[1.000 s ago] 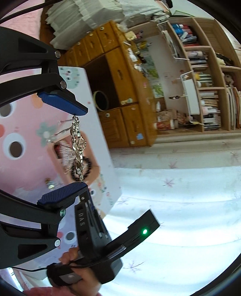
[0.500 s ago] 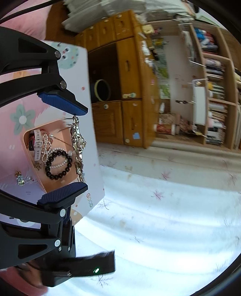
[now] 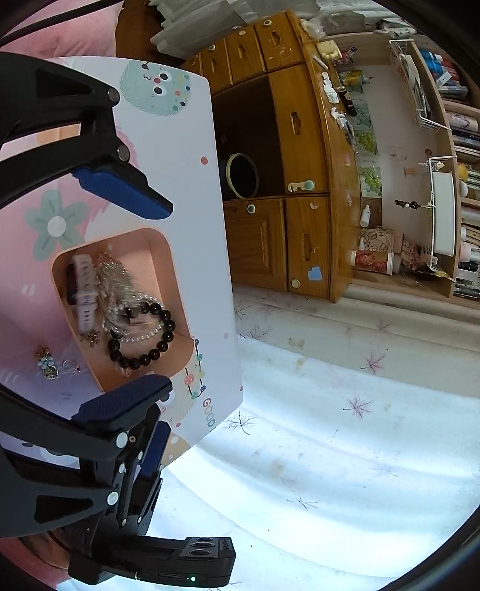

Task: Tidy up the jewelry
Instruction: 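Release the comb and earring into the pink box with both tools, then grasp the blue flower earring with the left tool while the right tool grasps the gold coin pendant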

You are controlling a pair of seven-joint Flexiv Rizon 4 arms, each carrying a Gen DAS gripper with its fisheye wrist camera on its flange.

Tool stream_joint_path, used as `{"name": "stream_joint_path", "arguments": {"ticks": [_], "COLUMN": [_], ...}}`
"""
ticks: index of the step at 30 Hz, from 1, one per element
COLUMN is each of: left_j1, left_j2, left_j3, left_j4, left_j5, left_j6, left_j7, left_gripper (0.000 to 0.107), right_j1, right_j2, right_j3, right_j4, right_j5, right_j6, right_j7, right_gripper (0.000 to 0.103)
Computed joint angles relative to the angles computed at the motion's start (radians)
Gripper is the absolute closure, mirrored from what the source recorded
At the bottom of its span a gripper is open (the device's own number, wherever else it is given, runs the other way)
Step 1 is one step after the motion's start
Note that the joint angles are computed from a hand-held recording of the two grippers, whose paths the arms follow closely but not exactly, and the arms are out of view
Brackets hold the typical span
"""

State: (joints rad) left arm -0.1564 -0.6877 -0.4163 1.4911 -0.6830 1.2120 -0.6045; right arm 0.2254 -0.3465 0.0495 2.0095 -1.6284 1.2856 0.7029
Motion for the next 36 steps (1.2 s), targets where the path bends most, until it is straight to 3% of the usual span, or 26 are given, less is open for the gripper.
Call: {"name": "stream_joint_path", "arguments": {"ticks": [9, 17, 25, 29, 36], "left_j1": [0.016, 0.014, -0.014, -0.036, -0.069], "left_j2": [0.041, 0.113, 0.125, 0.110, 0.069], "left_j3": [0.010, 0.077, 0.154, 0.175, 0.182], "left_j4": [0.044, 0.131, 0.148, 0.130, 0.091], "left_j5": [0.002, 0.005, 0.031, 0.072, 0.134], "left_j6": [-0.025, -0.161, -0.343, -0.387, -0.415], "left_j7": [-0.001, -0.043, -0.181, -0.230, -0.285], "left_gripper": [0.018, 0.018, 0.019, 0.031, 0.050], "right_j1": [0.035, 0.099, 0.148, 0.163, 0.186], "right_j2": [0.040, 0.058, 0.056, 0.026, -0.028], "right_j3": [0.019, 0.040, 0.046, 0.047, 0.015], "right_j4": [0.049, 0.096, 0.112, 0.107, 0.095], "right_j5": [0.075, 0.244, 0.293, 0.334, 0.336], "right_j6": [-0.069, -0.113, -0.142, -0.106, -0.048], "right_j7": [-0.079, -0.320, -0.547, -0.704, -0.846], "right_gripper": [0.043, 0.042, 0.042, 0.043, 0.043]}}
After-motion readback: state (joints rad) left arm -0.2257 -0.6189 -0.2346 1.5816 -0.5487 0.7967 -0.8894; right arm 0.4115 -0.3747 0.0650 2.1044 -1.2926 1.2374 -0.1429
